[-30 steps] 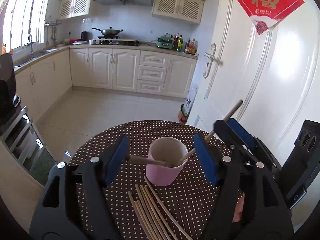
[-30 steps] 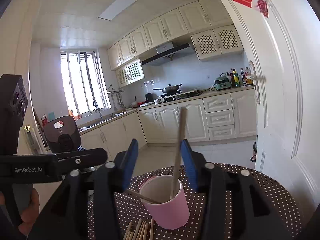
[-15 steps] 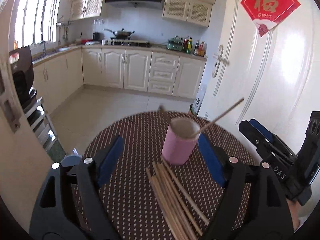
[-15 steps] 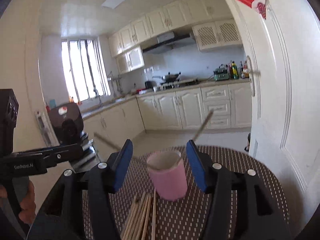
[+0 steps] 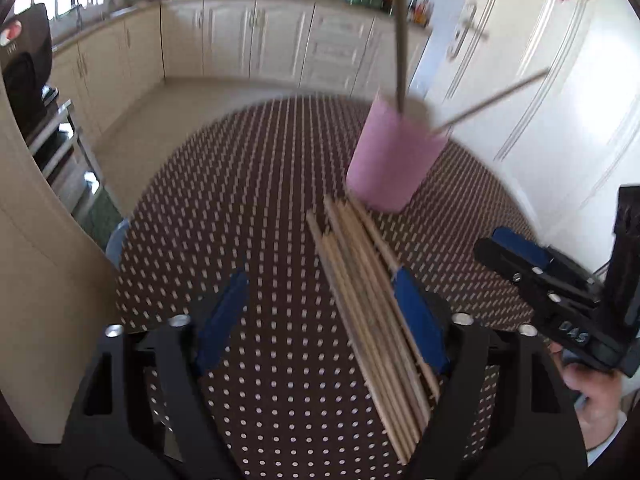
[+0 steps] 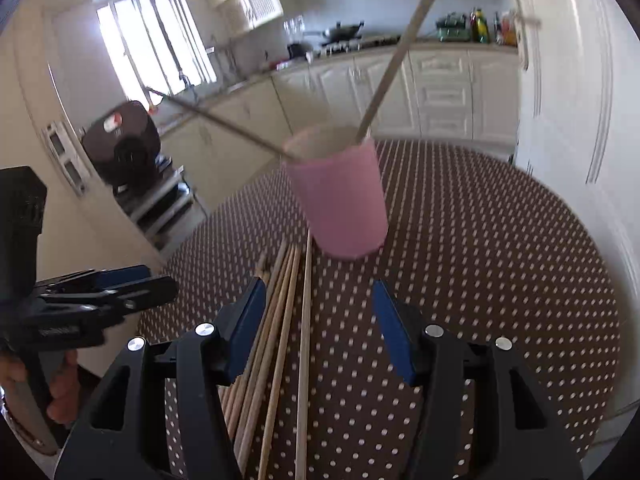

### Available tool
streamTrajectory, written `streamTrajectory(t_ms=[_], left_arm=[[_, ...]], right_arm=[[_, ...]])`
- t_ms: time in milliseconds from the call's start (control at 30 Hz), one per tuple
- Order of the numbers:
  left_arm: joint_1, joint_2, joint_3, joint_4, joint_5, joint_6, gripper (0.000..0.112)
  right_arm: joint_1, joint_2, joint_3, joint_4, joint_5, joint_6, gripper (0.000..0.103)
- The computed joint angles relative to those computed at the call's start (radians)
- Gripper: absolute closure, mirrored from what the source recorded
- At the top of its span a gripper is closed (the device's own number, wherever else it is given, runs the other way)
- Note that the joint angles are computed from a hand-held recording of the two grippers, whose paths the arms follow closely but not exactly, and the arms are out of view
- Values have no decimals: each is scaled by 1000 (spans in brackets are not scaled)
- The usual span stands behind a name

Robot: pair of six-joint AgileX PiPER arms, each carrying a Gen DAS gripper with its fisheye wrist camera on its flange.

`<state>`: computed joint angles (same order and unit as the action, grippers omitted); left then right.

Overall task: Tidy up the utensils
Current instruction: 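Move both open grippers back down to the chopstick pile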

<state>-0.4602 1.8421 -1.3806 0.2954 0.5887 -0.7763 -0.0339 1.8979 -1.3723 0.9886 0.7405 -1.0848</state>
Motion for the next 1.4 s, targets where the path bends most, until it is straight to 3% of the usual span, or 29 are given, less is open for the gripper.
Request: streamTrajectory(t_ms=[33, 100, 433, 1067, 1200, 1400], left_arm=[[8, 30, -24, -60, 22, 55, 60], [14, 60, -35, -121, 30, 101, 66], [2, 169, -117, -153, 120, 102, 66], [-46, 218, -209, -69, 216, 23, 67], [-49, 283, -318, -11, 297, 8, 74], [6, 283, -335, -95, 278, 78, 82]], right_arm=[[5, 10, -8, -28, 8, 23, 50], [16, 24, -17, -74, 18, 59, 50], [34, 36, -3, -101, 23, 70, 50], [58, 91, -83, -194, 32, 157, 49], [88, 121, -136, -276, 37, 239, 49], [139, 197, -273, -407, 95, 370, 49]])
